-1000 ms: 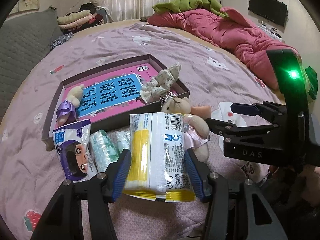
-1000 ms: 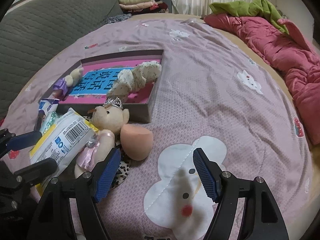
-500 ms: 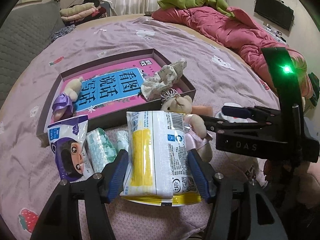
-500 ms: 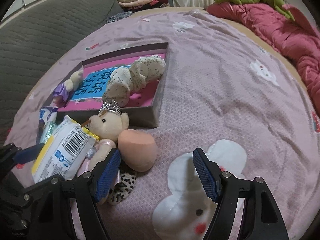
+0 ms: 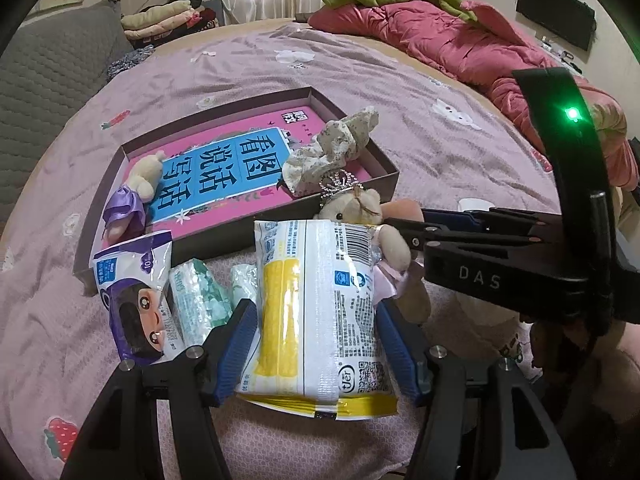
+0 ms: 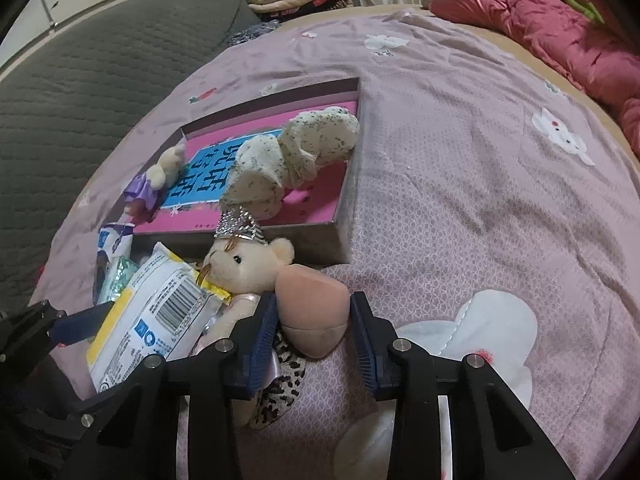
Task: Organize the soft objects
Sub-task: 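Grasp the yellow-white wipes pack with the left tool while the right tool grasps the peach sponge, then carry the wipes pack and peach sponge over the pink tray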
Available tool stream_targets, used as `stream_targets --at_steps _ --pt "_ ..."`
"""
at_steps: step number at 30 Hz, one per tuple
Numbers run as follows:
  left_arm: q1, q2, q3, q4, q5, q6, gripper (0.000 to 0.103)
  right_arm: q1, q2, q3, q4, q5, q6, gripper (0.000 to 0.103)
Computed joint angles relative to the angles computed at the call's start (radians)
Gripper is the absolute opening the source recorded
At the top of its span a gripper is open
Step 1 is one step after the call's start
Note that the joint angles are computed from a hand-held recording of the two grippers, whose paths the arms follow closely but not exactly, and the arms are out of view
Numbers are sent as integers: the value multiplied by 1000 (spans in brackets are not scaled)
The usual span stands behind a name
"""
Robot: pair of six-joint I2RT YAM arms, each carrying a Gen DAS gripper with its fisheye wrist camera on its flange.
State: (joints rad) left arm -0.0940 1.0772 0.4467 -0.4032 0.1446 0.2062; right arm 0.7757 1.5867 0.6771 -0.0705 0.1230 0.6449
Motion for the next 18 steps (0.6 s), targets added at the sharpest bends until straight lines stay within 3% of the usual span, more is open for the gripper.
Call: stream_targets --at_steps 9,18 --pt "11 -9 0 -3 14 -3 53 40 -43 25 -73 95 -37 36" --pt "126 -72 32 -100 156 36 51 27 -144 -8 -71 123 -31 36"
